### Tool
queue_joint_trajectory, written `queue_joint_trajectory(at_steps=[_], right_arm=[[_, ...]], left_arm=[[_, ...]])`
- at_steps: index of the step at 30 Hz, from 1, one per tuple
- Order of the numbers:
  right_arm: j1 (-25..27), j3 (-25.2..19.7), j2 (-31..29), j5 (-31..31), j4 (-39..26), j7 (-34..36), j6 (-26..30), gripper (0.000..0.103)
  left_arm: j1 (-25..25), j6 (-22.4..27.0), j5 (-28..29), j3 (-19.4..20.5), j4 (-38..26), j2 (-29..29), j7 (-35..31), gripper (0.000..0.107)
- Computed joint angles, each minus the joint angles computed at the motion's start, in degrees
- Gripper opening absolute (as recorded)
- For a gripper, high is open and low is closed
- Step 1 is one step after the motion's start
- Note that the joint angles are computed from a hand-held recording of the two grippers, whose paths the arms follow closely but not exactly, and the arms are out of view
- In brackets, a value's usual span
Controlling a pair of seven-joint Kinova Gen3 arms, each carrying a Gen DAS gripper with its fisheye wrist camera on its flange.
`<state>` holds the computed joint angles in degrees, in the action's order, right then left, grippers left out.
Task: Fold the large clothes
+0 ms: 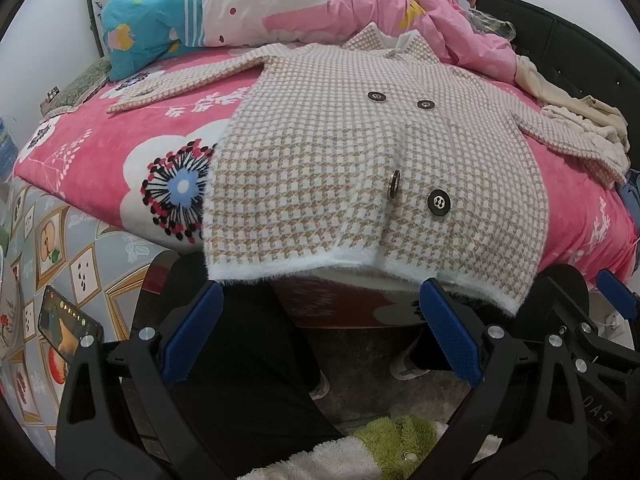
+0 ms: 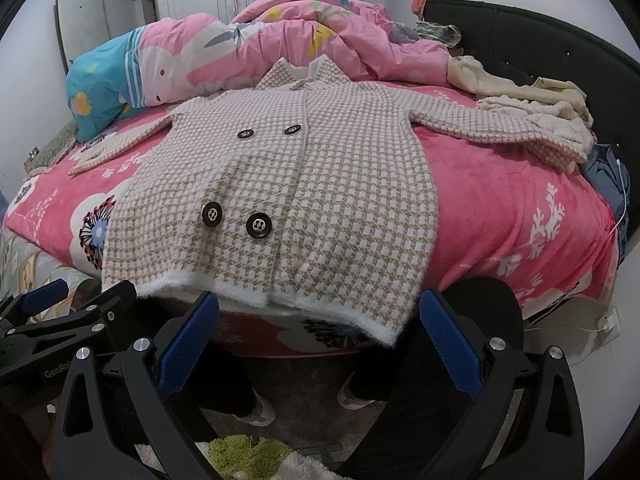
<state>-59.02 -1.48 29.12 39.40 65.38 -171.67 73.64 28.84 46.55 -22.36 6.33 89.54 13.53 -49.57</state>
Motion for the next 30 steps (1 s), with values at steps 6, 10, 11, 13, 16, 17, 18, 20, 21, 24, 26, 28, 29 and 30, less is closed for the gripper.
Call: queue_joint_trajectory(at_steps=[6, 10, 11, 13, 16, 17, 18, 20, 21, 24, 26, 28, 29, 30], right_arm=[[0.08, -0.06, -0.08, -0.03, 0.17, 0.02, -0.14, 0.098], [0.08, -0.06, -0.04, -0.02, 0.19, 0.00, -0.16, 0.098], [0.12, -0.07, -0.07, -0.03, 0.27, -0.01, -0.26, 0.098], [0.12, -0.07, 0.01, -0.09, 0.13, 0.01, -0.12, 0.098], [0.08, -0.01, 0.24, -0.18, -0.18, 0.14, 0.12, 0.098], [-0.01, 0.04, 0.31, -0.08, -0.23, 0.14, 0.20, 0.098], [-0.14, 0.11, 0.41, 0.05, -0.33, 0.15, 0.36, 0.098], [-0.42, 0.27, 0.76, 0.33, -0.75, 0.26, 0.98, 0.098], [-0.42, 0.30, 0.82, 0.30, -0.85, 0.29, 1.08, 0.098], [-0.33, 0.34, 0.91, 0.16, -1.09, 0.47, 1.18, 0.098], [-0.40, 0.41, 0.88, 0.36, -0.94, 0.50, 1.02, 0.098], [-0.42, 0.46, 1.04, 0.49, -1.30, 0.86, 1.22, 0.098], [-0.39, 0.48, 1.11, 0.47, -1.48, 1.03, 1.29, 0.098], [-0.32, 0.52, 1.11, 0.45, -1.45, 1.08, 1.20, 0.098]], left_arm=[[0.20, 0.24, -0.30, -0.06, -0.14, 0.09, 0.28, 0.095], [-0.03, 0.34, 0.00, 0.02, -0.28, 0.09, -0.10, 0.095], [-0.02, 0.34, 0.00, 0.01, -0.28, 0.09, -0.10, 0.095], [0.08, 0.26, -0.13, -0.03, -0.17, 0.10, 0.11, 0.095], [-0.05, -0.19, -0.07, -0.09, 0.34, -0.12, 0.34, 0.095], [-0.10, -0.37, -0.05, -0.12, 0.56, -0.22, 0.47, 0.095], [-0.32, -0.60, 0.12, -0.11, 0.77, -0.29, 0.34, 0.095], [-0.70, -0.62, 0.49, -0.05, 0.73, -0.26, -0.11, 0.095], [-0.80, -0.60, 0.59, -0.04, 0.75, -0.27, -0.25, 0.095], [-0.78, -0.61, 0.45, -0.13, 0.75, -0.25, -0.14, 0.095], [-0.98, -0.48, 0.54, -0.20, 0.61, -0.28, -0.26, 0.095], [-0.95, -0.17, 0.39, -0.23, 0.31, -0.16, -0.18, 0.095], [-1.05, -0.18, 0.46, -0.25, 0.33, -0.18, -0.24, 0.095], [-1.05, -0.07, 0.48, -0.23, 0.20, -0.16, -0.25, 0.095]])
